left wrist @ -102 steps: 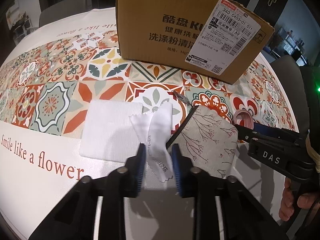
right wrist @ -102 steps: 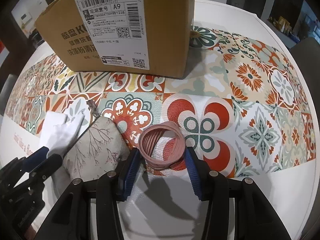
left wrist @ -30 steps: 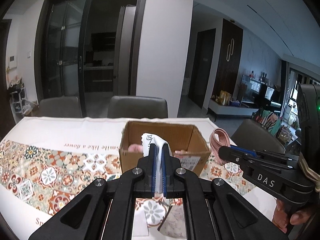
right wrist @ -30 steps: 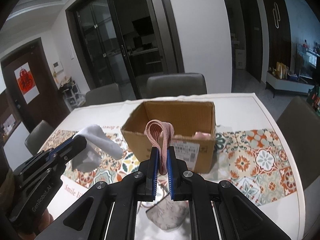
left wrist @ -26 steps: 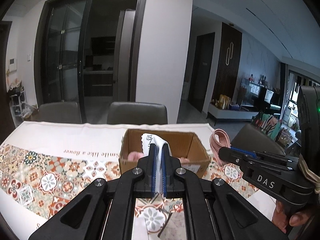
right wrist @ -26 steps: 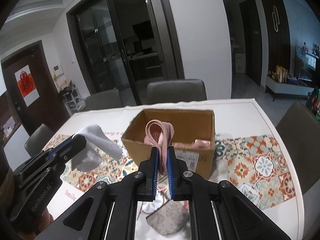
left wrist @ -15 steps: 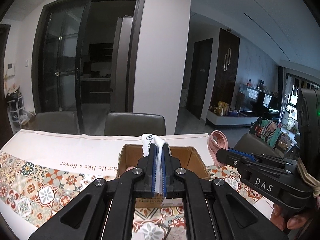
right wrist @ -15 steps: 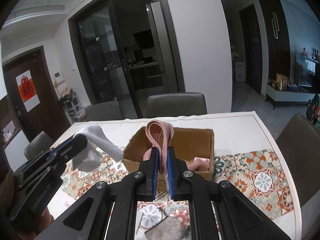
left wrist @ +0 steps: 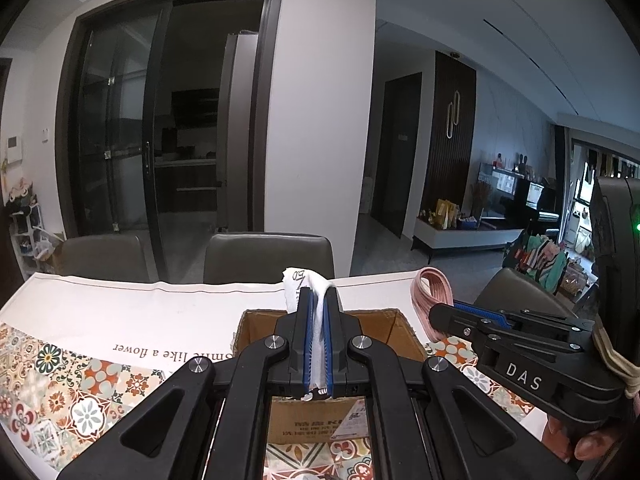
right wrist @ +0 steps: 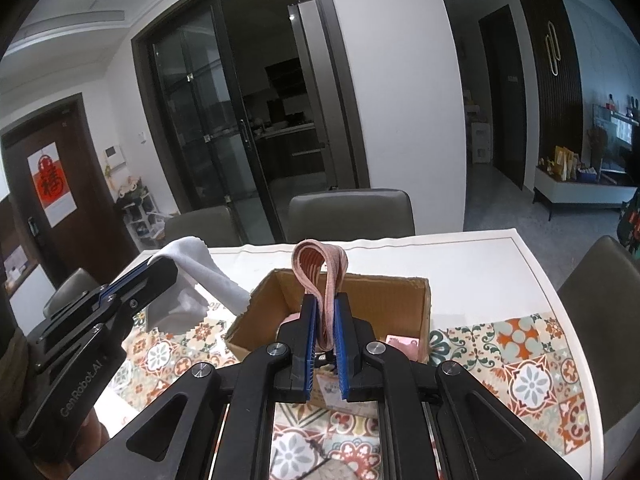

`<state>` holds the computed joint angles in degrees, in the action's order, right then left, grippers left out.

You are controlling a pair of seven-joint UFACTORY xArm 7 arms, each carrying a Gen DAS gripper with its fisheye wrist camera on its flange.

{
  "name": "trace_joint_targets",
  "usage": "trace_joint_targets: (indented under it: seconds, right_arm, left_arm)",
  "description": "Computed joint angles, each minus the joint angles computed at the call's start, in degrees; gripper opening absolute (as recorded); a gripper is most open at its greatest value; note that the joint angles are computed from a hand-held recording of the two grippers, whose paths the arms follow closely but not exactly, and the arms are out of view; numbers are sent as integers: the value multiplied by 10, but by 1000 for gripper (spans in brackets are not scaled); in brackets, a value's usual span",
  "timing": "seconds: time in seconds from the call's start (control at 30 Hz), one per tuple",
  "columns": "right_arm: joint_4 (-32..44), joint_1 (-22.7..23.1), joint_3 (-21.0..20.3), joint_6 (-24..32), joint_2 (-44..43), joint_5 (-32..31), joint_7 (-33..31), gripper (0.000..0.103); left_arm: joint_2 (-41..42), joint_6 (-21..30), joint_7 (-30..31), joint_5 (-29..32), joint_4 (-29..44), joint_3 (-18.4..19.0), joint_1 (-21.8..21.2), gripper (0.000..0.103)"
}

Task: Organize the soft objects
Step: 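Carry the white cloth and pink strap over the cardboard box, then open both tools to drop the cloth and strap into the box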

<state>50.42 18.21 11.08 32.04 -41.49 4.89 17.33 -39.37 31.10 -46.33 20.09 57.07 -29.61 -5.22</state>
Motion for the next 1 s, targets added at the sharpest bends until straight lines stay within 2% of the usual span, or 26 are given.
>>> trace_joint_targets:
  seconds: [0.4, 0.63, 1.0]
  right_arm:
    - [14, 0, -9, -7, 63, 2, -11, 10]
    - [22, -2, -18, -3, 102, 5, -18, 10]
    - [36, -4, -28, 7, 160, 16, -33, 10]
  left_arm:
    - [76, -11, -5, 27, 13, 6, 4, 7]
    - [126, -13, -11, 50, 20, 22, -13, 7]
    - [176, -5, -3, 55, 23, 68, -64, 7]
